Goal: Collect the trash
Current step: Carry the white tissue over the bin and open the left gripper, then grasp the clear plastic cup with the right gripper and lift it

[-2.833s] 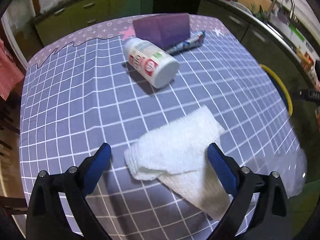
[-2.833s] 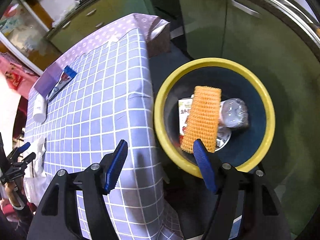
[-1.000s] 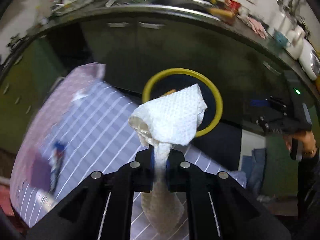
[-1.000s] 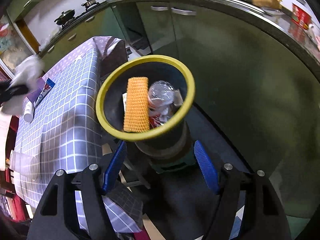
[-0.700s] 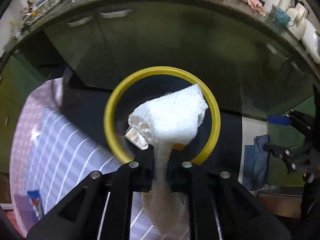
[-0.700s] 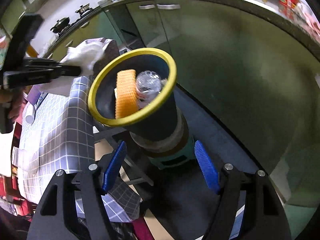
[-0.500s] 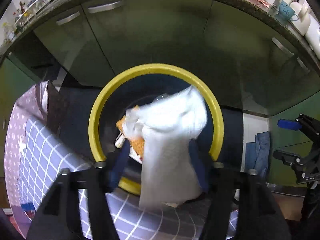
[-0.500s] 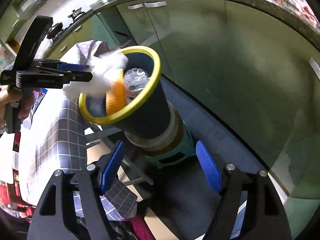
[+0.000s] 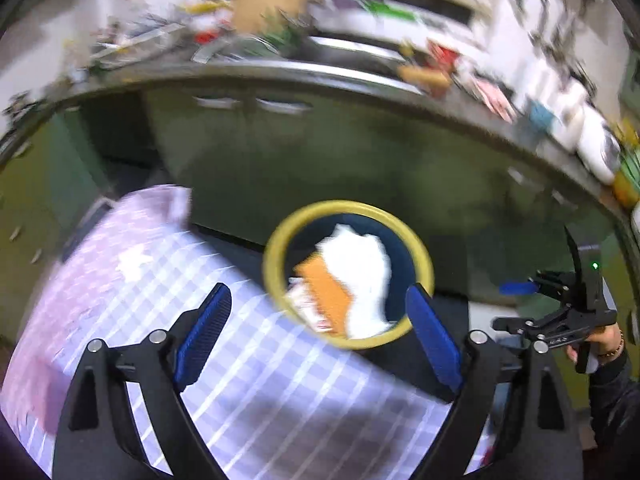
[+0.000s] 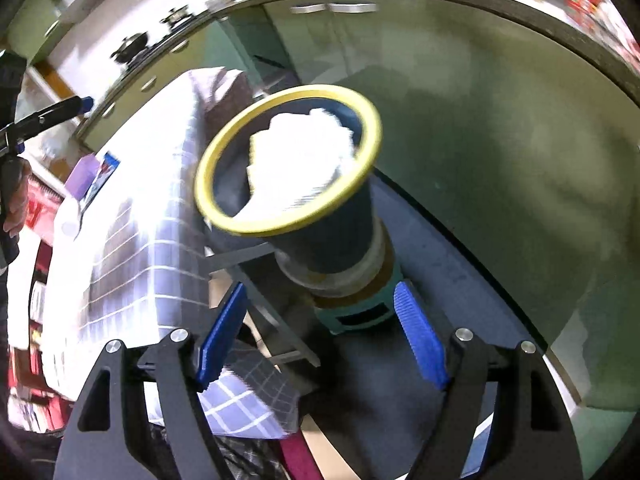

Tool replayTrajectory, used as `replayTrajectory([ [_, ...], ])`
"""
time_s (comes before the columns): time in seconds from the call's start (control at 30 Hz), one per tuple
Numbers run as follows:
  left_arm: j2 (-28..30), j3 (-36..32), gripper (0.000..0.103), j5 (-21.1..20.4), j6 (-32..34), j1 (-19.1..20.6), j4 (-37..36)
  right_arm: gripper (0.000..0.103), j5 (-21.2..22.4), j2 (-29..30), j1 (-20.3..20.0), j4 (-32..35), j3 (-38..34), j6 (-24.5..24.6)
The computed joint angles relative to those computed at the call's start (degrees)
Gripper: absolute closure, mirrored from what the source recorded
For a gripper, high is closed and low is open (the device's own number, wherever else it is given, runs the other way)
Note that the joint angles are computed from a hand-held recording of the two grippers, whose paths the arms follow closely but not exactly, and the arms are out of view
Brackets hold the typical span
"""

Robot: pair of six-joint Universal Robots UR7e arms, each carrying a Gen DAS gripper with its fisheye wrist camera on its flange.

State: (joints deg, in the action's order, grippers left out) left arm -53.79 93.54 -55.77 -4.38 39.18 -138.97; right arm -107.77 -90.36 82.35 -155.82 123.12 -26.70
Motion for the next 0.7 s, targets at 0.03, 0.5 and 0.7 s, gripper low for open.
replayTrajectory([
  [0.03, -2.46, 2.48, 0.019, 0.83, -1.07, 0.2, -1.71, 0.027, -0.32, 0.49, 1.26, 0.11, 0.13, -0.18],
  [0.5, -40.98, 38.97, 0.012, 30.06, -19.66, 0.88, -16.44, 0.025, 5.21, 9.86, 23.99, 3.48, 0.21, -6.92],
  [0.7, -43.79, 41.44, 0.012, 31.52, -20.84, 4.56, -16.33, 0.018, 3.91, 16.62, 32.17, 1.87, 1.02, -12.25],
])
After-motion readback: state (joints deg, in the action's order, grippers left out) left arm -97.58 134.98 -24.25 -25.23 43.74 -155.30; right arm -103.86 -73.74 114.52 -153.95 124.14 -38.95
